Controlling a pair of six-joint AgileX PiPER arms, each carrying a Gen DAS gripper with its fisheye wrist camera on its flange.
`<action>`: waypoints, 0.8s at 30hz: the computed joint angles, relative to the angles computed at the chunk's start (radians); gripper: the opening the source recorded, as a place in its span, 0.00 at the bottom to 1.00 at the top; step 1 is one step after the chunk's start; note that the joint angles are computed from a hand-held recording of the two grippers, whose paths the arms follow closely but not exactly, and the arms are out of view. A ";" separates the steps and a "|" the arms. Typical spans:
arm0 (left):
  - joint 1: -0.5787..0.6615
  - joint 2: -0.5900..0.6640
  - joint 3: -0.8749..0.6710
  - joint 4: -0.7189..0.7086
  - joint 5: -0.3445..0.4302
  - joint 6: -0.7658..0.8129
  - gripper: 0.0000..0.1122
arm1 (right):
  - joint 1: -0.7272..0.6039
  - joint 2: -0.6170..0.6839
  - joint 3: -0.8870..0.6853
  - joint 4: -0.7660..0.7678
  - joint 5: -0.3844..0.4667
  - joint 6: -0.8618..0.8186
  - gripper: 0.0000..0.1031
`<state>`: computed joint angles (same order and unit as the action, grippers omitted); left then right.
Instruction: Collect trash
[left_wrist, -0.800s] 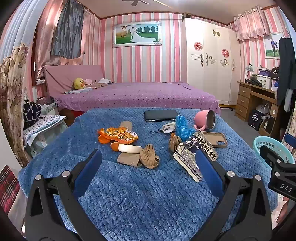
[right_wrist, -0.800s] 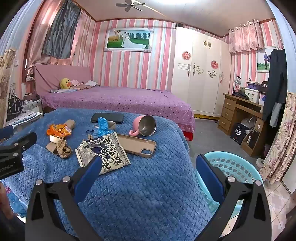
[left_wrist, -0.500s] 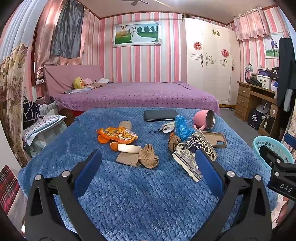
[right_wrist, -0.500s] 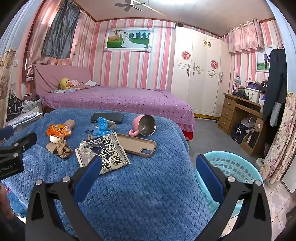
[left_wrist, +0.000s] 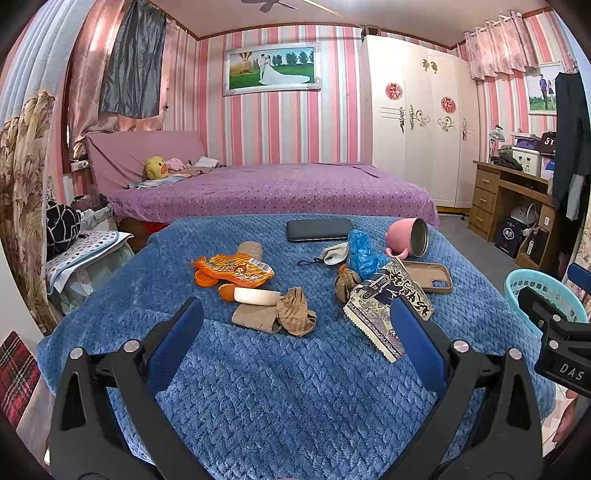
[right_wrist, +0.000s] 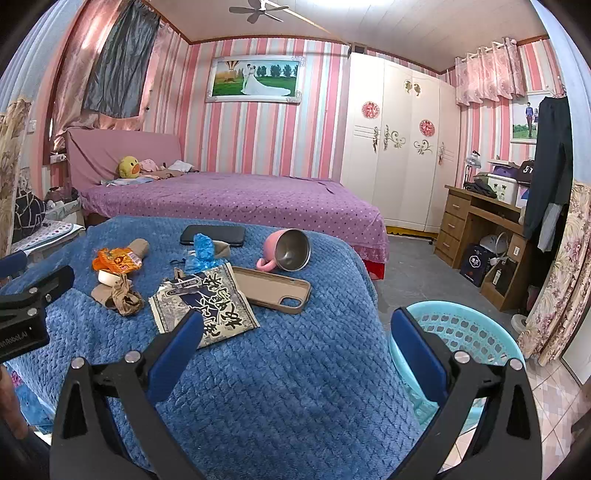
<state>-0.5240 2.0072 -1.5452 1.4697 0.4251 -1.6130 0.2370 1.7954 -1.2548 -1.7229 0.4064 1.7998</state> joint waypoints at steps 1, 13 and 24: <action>0.000 0.000 0.001 -0.001 -0.001 0.002 0.87 | 0.002 0.004 -0.004 0.001 0.001 0.000 0.96; -0.009 -0.002 -0.010 -0.020 0.009 0.016 0.87 | 0.000 0.003 -0.003 0.002 0.000 0.000 0.96; -0.007 -0.002 -0.010 -0.022 0.006 0.018 0.87 | 0.001 0.004 -0.004 0.003 0.001 0.000 0.96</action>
<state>-0.5308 2.0048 -1.5548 1.4474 0.4313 -1.5946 0.2377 1.7995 -1.2587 -1.7203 0.4078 1.7994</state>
